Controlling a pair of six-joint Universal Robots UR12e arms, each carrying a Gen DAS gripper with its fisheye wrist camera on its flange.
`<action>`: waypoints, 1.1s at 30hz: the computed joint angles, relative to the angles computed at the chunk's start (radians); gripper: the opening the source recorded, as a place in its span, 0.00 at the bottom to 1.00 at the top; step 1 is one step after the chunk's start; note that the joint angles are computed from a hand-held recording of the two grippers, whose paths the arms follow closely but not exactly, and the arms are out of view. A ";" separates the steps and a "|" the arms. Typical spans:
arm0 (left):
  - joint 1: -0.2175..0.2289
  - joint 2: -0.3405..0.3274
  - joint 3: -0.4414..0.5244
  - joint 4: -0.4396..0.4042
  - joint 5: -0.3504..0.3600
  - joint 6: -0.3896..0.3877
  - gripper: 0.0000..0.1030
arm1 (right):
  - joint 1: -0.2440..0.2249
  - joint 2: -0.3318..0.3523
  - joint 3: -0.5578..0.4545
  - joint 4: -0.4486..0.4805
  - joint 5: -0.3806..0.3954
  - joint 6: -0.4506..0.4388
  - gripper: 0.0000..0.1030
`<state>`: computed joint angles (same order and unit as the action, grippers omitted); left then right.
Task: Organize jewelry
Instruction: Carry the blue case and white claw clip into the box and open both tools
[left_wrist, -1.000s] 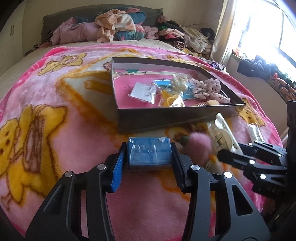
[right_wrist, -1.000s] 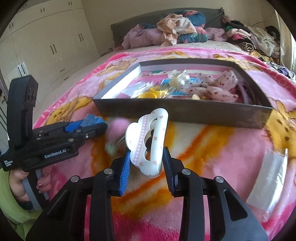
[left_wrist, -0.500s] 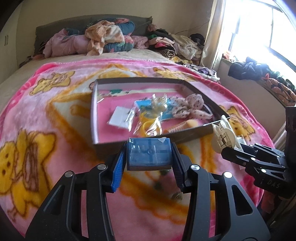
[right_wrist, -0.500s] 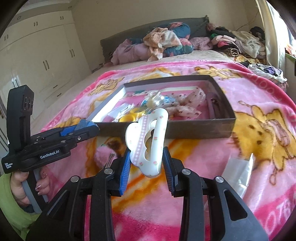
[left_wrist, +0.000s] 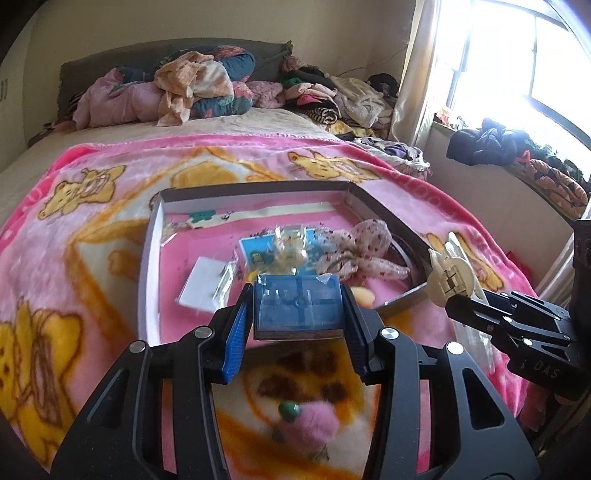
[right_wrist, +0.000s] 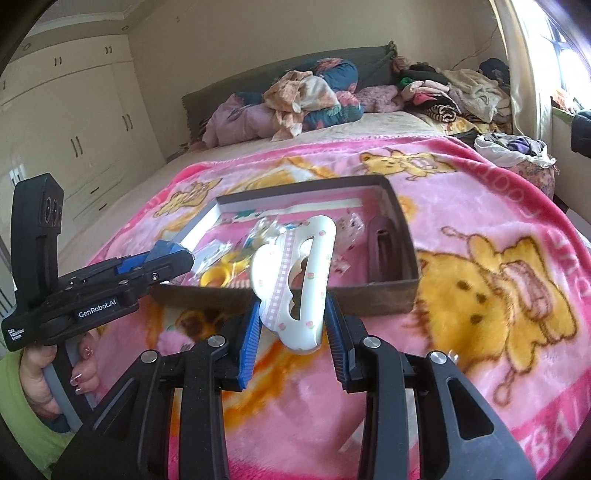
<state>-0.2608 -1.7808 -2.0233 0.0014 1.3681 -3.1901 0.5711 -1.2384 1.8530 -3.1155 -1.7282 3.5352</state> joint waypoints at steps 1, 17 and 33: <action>-0.001 -0.004 0.005 -0.003 0.000 0.001 0.36 | -0.002 0.001 -0.001 0.002 -0.001 0.001 0.31; -0.008 -0.070 0.092 -0.065 0.009 -0.013 0.36 | -0.043 0.033 -0.054 0.051 0.000 0.007 0.31; 0.005 -0.109 0.132 -0.122 0.027 -0.050 0.36 | -0.061 0.084 -0.128 0.134 0.029 -0.006 0.31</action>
